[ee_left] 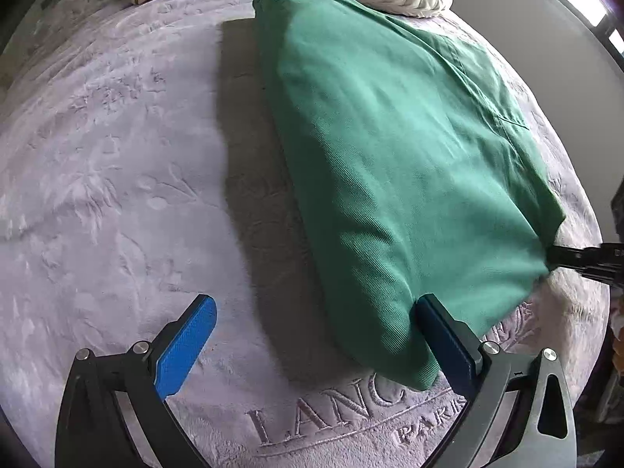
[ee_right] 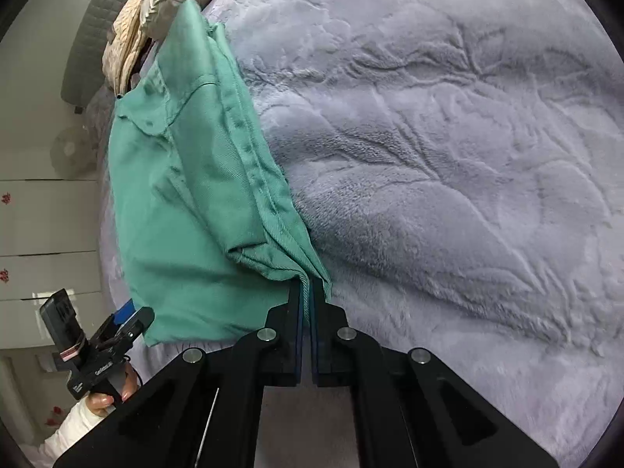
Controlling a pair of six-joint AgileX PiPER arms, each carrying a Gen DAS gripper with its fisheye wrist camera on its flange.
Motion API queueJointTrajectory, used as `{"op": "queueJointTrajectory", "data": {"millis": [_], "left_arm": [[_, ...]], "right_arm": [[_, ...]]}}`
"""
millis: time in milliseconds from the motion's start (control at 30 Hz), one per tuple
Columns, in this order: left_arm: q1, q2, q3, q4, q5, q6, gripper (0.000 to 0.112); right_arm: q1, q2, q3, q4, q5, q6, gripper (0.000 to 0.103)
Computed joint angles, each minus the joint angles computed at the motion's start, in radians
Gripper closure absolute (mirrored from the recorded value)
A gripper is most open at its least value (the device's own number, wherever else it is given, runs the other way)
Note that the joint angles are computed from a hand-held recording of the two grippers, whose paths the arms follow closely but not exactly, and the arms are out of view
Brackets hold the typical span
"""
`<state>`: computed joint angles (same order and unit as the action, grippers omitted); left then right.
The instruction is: Fold large clothes
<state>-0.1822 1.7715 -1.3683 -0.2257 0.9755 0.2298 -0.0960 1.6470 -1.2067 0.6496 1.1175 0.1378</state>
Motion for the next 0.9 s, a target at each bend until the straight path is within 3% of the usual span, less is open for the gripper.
{"op": "queueJointTrajectory", "data": {"millis": [133, 233, 467, 567, 700, 900], "left_arm": [[0.002, -0.011, 0.014, 0.009, -0.012, -0.012, 0.009], [0.013, -0.021, 0.032, 0.001, -0.019, -0.008, 0.009], [0.0, -0.033, 0.042, 0.025, -0.025, -0.03, 0.009], [-0.008, -0.027, 0.035, 0.024, -0.022, -0.029, 0.009], [-0.02, -0.022, 0.031, 0.034, -0.025, -0.047, 0.009], [-0.024, -0.003, -0.003, 0.045, 0.006, -0.076, 0.009]], "right_arm": [[0.008, -0.059, -0.091, -0.126, 0.055, 0.115, 0.099], [-0.008, -0.091, -0.127, -0.1, 0.041, 0.091, 0.098], [0.096, 0.075, -0.3, -0.105, 0.041, 0.035, 0.098], [0.059, 0.094, -0.229, -0.123, -0.003, 0.02, 0.103], [-0.044, 0.078, -0.097, 0.033, -0.058, -0.088, 0.103], [-0.034, 0.047, -0.104, -0.017, -0.012, -0.088, 0.103]]}}
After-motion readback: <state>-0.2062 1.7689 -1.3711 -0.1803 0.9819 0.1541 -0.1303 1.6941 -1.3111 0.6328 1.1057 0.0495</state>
